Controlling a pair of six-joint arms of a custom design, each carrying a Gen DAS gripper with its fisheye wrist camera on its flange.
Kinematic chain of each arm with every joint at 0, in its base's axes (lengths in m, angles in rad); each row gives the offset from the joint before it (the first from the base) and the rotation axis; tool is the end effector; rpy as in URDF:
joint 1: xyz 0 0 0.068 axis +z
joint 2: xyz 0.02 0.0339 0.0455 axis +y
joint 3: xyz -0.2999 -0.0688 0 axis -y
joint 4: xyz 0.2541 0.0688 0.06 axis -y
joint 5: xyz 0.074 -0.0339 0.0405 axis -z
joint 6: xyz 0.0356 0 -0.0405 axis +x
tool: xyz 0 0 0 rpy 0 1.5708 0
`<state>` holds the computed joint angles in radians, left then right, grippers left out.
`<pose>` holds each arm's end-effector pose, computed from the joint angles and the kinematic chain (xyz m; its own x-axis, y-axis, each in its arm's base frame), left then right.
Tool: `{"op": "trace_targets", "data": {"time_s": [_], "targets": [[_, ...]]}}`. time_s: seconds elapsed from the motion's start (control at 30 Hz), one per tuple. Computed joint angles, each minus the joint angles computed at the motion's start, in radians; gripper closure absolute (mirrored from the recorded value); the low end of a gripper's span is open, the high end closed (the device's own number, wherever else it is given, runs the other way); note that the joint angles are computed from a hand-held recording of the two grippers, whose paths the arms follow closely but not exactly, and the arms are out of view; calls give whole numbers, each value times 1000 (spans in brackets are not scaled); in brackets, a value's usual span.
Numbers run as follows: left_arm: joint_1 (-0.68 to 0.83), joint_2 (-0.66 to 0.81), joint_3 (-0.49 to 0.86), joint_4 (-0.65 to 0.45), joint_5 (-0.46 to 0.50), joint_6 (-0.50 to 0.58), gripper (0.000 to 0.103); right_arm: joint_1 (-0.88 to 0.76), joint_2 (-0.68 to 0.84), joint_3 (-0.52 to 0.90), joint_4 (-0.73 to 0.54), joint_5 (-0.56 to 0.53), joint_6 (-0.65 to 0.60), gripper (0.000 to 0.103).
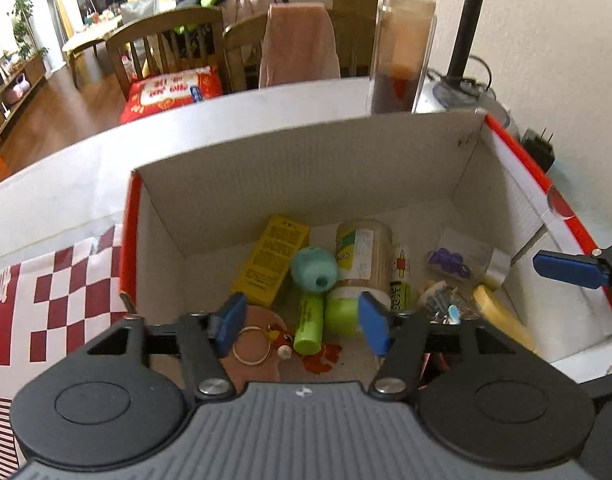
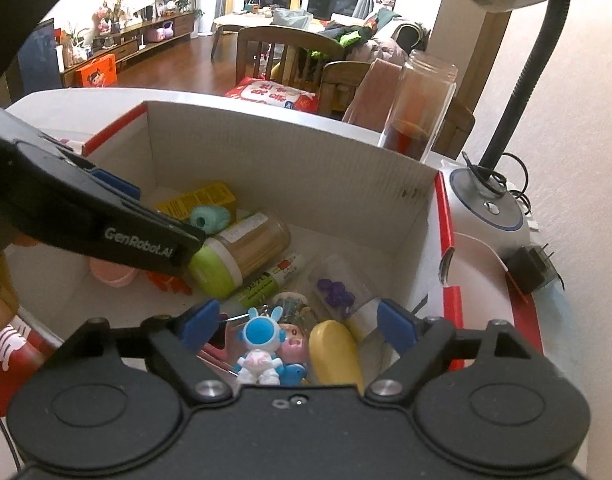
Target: Organize rigid objects
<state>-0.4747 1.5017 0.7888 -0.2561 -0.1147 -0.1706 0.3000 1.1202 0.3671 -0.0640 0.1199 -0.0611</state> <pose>0.2622 -0.1301 0.2017 -0.7898 0.2163 -0.5739 0.2662 0.9639 -0.0031 0.1834 0.0523 0.1737 -0.6822 -0.2745 -0.6777 -0.2573 0.9577 -0.1288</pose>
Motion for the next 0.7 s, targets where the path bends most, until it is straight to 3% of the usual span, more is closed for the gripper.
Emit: {"op": "trace_targets", "data": {"time_s": [0.53, 0.63, 0.7], "targets": [[35, -258, -109, -26, -22, 4, 37, 114, -191, 18, -138, 89, 141, 1], [41, -313, -130, -31, -23, 4, 28, 149, -236, 20, -171, 127, 191, 0], [45, -358, -147, -37, -20, 4, 27, 164, -267, 20, -190, 141, 227, 0]]}}
